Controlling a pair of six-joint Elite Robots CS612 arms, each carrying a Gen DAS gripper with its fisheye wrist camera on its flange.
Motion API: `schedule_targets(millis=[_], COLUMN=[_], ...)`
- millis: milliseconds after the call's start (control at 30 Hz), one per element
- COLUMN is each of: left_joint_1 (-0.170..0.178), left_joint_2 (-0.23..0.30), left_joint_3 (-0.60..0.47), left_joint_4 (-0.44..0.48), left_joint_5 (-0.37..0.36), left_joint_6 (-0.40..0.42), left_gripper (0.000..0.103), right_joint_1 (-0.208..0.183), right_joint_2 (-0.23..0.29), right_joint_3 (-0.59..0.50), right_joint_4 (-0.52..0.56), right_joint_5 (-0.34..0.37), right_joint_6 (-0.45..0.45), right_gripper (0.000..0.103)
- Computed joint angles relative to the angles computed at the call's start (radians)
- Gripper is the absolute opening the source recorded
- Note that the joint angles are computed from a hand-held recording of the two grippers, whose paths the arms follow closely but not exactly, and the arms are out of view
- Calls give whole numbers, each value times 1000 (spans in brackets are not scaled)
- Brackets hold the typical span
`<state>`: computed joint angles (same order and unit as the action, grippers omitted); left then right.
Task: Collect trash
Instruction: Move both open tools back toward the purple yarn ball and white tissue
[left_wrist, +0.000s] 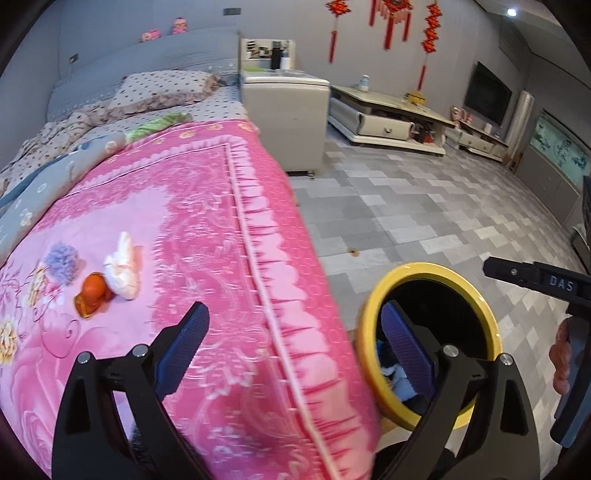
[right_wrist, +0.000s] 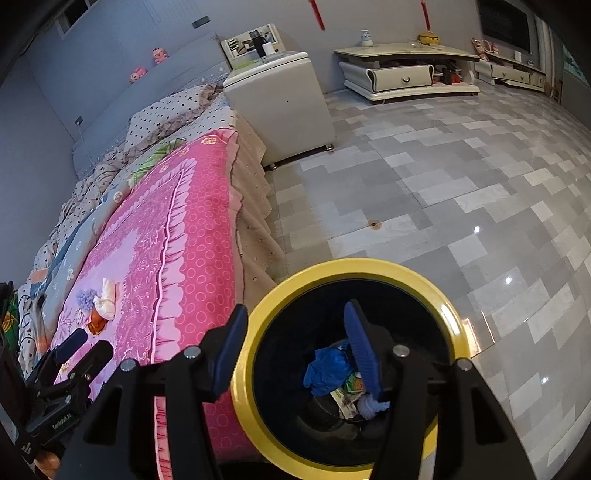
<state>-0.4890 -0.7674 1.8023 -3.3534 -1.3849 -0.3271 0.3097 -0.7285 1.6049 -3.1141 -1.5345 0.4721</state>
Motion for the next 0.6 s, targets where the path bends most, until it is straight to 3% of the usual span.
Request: schedule_targets(millis=[600], left_joint_1=[153], left_joint_2=[-30], left_joint_3=[44], left_joint_4=[5], left_joint_5=[109], left_joint_6=[-55], left_gripper=[90], right_joint_1=[96], right_joint_2=[102], right_joint_3=[-262], right_joint_4=[158], right_joint_5=[118], right_joint_6=[-97], right_gripper=[57])
